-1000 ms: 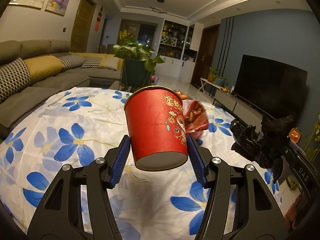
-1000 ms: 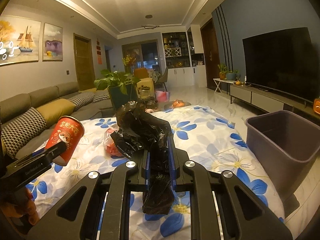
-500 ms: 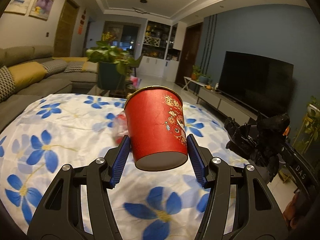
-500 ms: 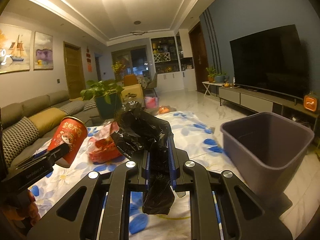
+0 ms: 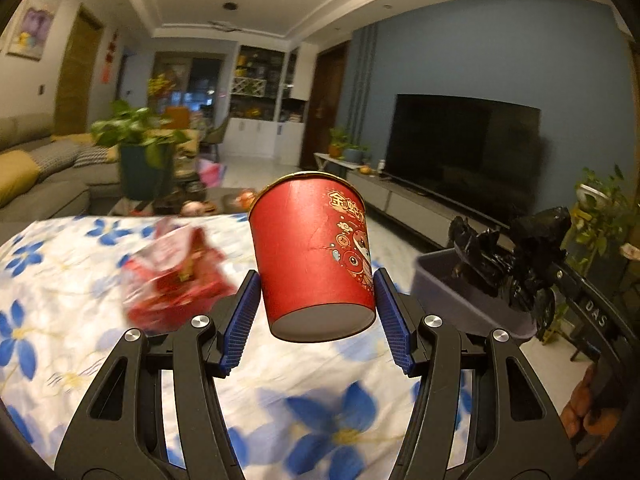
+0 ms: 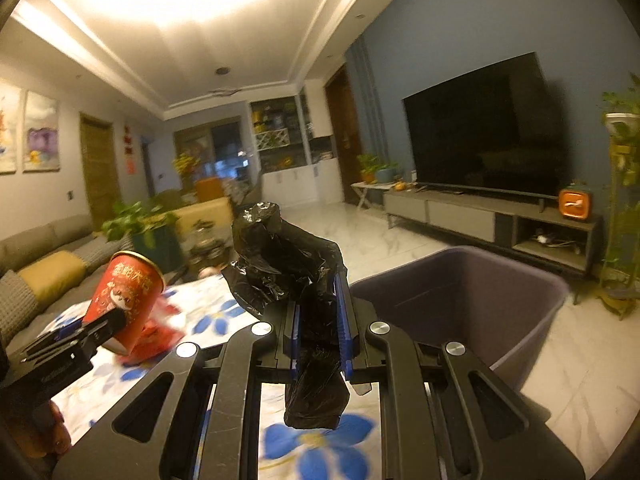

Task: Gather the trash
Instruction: 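Carry the red cup and black bag over the grey bin and release both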

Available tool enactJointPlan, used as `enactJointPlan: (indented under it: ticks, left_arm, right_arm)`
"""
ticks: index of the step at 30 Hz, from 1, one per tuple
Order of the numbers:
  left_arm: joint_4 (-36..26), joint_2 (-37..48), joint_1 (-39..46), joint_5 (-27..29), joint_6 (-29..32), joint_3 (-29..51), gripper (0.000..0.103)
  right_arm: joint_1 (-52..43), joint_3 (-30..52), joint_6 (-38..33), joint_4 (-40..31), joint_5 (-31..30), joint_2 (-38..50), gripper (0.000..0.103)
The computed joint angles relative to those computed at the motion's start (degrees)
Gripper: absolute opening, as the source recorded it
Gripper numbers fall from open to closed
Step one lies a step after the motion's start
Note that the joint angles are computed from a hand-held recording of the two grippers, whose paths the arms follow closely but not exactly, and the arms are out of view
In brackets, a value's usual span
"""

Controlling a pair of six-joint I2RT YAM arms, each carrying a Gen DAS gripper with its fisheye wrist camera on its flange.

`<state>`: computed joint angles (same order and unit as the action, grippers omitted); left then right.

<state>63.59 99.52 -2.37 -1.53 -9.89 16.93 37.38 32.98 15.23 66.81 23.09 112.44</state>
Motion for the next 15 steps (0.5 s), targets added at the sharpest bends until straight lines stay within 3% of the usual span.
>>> enactJointPlan:
  ticks: [15]
  left_arm:
    - [-8.1,12.1,-10.9,5.6,-0.8,21.8,0.057]
  right_arm:
    - [-9.8,-0.2,-0.9,2.5,0.2,0.5,0.017]
